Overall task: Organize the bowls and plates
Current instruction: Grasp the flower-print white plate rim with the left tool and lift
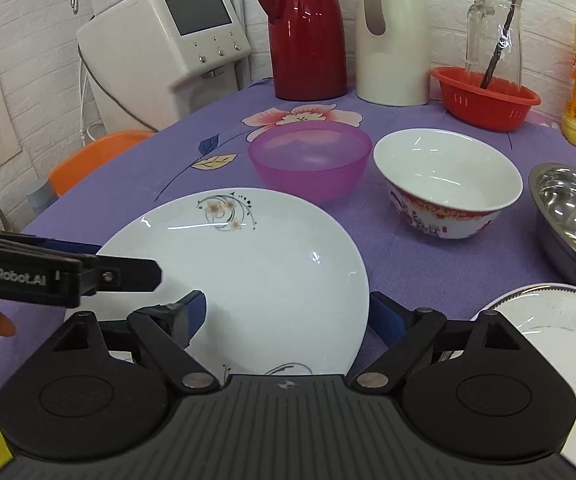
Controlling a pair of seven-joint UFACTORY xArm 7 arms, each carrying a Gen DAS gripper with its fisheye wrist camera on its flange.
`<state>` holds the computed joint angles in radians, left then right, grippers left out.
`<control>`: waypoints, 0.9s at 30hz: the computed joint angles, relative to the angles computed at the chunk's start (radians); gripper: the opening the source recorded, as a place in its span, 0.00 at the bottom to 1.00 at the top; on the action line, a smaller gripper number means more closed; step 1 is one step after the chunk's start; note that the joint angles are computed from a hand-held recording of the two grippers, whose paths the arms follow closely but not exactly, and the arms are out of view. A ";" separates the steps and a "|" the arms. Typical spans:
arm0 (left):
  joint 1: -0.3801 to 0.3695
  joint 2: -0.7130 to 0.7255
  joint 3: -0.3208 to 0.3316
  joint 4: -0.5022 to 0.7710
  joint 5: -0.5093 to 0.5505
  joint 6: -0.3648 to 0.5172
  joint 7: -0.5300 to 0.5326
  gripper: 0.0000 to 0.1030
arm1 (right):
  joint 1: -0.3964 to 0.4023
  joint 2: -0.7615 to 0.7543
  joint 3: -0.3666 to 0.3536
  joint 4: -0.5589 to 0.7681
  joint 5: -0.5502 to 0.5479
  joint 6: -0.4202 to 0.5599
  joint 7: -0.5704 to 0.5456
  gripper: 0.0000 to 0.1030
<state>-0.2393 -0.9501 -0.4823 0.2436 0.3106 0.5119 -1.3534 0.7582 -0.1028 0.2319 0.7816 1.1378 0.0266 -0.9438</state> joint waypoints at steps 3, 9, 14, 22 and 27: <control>0.022 0.030 -0.023 0.015 0.020 -0.007 -0.006 0.71 | 0.011 0.002 -0.004 0.006 0.058 0.017 -0.057 1.00; 0.058 0.091 -0.073 0.060 0.076 0.008 -0.005 0.63 | -0.008 0.002 0.020 0.004 0.094 0.002 -0.115 1.00; 0.050 0.114 -0.069 0.068 0.113 -0.012 -0.003 0.51 | -0.001 0.004 0.018 0.008 0.138 -0.002 -0.189 1.00; 0.041 0.117 -0.033 0.096 0.093 0.001 -0.012 0.49 | 0.001 -0.029 0.029 -0.026 -0.028 -0.045 0.004 1.00; 0.022 0.050 -0.055 0.132 0.093 0.071 -0.004 0.49 | 0.084 -0.112 -0.029 -0.065 -0.017 -0.088 0.011 1.00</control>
